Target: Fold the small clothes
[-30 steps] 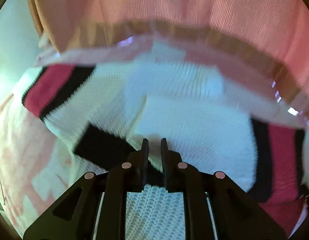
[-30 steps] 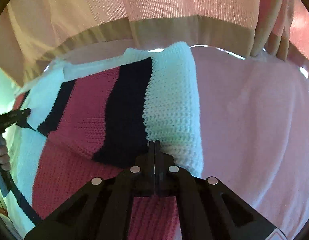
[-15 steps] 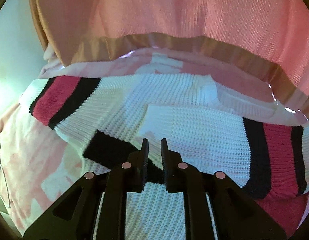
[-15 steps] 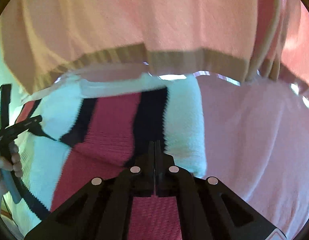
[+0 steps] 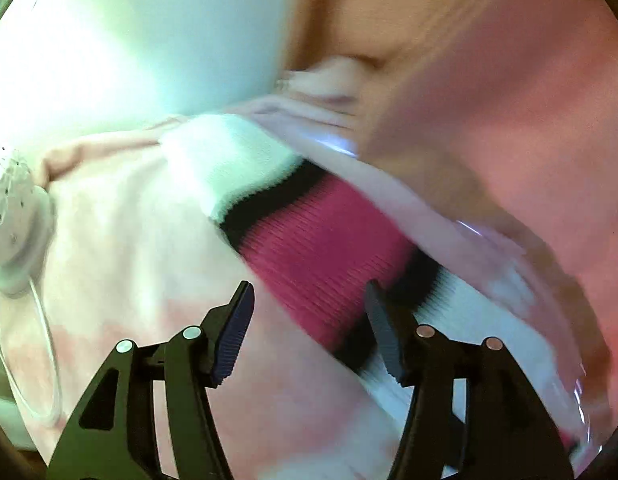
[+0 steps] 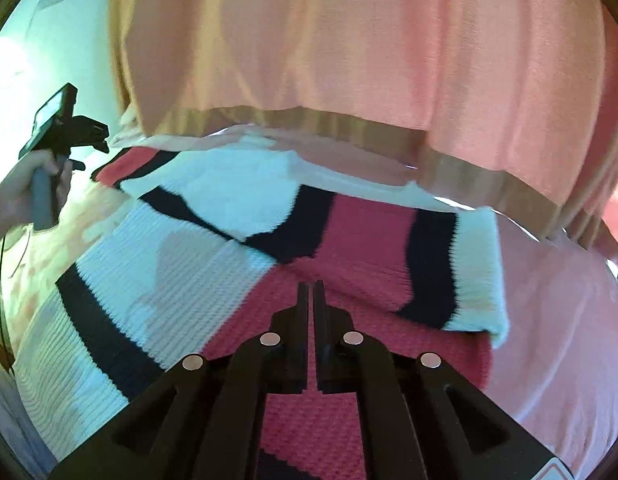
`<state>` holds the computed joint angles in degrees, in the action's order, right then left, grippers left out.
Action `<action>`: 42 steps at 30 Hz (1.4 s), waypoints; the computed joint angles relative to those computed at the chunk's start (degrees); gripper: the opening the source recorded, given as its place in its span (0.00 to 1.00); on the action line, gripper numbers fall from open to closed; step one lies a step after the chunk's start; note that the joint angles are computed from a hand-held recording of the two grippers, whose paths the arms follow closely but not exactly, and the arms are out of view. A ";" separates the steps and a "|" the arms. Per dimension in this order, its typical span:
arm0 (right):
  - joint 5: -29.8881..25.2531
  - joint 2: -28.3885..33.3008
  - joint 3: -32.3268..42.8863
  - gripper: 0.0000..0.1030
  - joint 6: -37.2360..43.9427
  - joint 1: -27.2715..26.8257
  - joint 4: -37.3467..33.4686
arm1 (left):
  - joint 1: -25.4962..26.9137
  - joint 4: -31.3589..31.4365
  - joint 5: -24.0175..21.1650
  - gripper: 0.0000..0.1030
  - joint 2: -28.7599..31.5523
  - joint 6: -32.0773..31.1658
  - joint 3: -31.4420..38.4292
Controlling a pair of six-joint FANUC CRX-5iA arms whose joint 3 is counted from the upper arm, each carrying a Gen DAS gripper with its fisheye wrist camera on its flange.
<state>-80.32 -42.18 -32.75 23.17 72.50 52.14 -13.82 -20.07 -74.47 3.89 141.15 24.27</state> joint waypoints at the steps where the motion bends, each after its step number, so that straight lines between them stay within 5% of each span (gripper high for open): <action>1: 0.98 0.43 0.14 0.04 0.50 -0.54 -0.78 | 2.53 1.22 0.00 0.54 0.39 -0.48 -0.44; 8: 4.45 2.48 0.51 0.04 3.20 -4.91 -6.73 | 11.51 5.76 3.56 0.50 3.50 -1.58 -3.07; 12: 5.32 2.70 0.64 0.05 3.04 -6.82 -8.87 | 11.32 5.23 5.18 0.08 4.79 -4.01 -1.50; 20: 4.50 1.21 1.31 0.05 2.01 -7.02 -6.70 | -2.36 -5.20 5.94 0.06 2.73 -5.64 7.79; 27: 1.36 -1.77 1.87 0.18 -0.30 -6.30 0.16 | -20.30 -1.96 9.05 0.07 7.21 -14.14 17.76; 31: -0.12 -3.17 2.45 0.24 -0.72 -8.15 1.64 | -27.09 3.39 5.96 0.11 14.08 -17.35 21.99; 34: -0.19 -2.81 3.74 0.29 1.39 -11.75 -0.88 | -28.89 6.28 3.90 0.18 16.46 -17.14 20.30; 39: 1.43 -2.26 5.21 0.35 5.33 -15.86 -5.36 | -28.39 6.13 5.23 0.47 10.44 -11.69 10.66; 42: 5.42 -0.52 6.08 0.42 8.17 -18.68 -8.32 | -26.89 2.80 6.34 0.55 6.05 -6.50 6.94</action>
<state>-74.89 -42.70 -26.66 31.33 53.82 43.81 -40.71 -17.27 -68.12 9.93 134.65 31.22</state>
